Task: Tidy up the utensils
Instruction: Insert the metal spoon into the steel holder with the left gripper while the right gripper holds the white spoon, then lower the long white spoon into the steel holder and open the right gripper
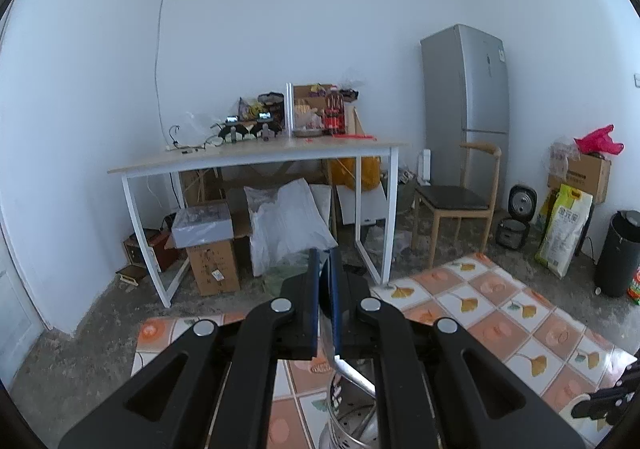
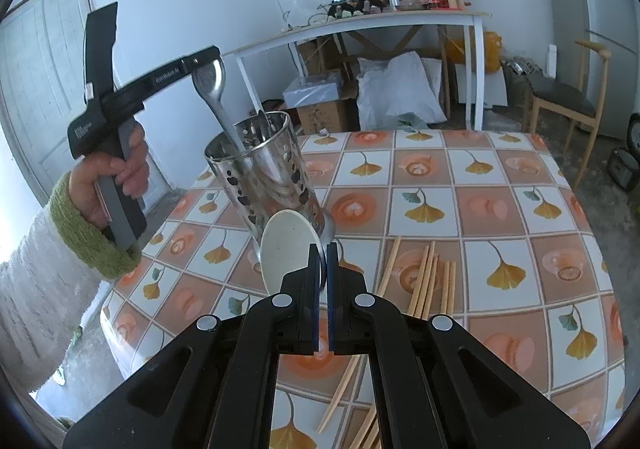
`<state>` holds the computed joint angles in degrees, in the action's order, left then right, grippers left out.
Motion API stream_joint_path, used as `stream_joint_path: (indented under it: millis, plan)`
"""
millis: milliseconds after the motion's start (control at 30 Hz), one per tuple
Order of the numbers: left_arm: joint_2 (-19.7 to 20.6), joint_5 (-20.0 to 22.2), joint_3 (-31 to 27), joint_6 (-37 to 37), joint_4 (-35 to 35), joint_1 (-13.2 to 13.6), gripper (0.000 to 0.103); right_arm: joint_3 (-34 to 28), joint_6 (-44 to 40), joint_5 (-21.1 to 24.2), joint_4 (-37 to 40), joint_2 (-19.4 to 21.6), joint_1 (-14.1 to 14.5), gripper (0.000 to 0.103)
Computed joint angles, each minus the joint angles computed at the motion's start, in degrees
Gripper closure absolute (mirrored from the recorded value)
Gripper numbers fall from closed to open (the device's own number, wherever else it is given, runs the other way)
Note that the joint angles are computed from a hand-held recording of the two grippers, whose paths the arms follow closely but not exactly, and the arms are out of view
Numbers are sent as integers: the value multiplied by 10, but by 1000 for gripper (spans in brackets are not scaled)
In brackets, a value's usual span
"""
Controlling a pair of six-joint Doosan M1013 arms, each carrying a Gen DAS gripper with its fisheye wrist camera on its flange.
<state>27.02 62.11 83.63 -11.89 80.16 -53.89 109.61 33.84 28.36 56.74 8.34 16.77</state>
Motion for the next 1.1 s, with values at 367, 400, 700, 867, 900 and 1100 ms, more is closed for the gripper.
stream_joint_path:
  millis: [367, 400, 700, 867, 900, 1100]
  plan:
    - [8, -34, -1, 31, -56, 3, 98, 3, -2, 4, 1, -2, 1, 102]
    - [8, -37, -2, 34, -64, 4, 98, 3, -2, 4, 2, -2, 1, 102]
    - [12, -50, -5, 51, -104, 12, 98, 3, 0, 2, 2, -3, 1, 102]
    - [7, -61, 2, 45, -109, 14, 97, 2, -4, 2, 9, -5, -1, 102]
    - [5, -63, 5, 42, -107, 13, 96, 1, -5, 0, 11, -6, -1, 102]
    - [-8, -69, 17, 17, -96, 9, 78, -9, -31, -8, 37, -10, -1, 102]
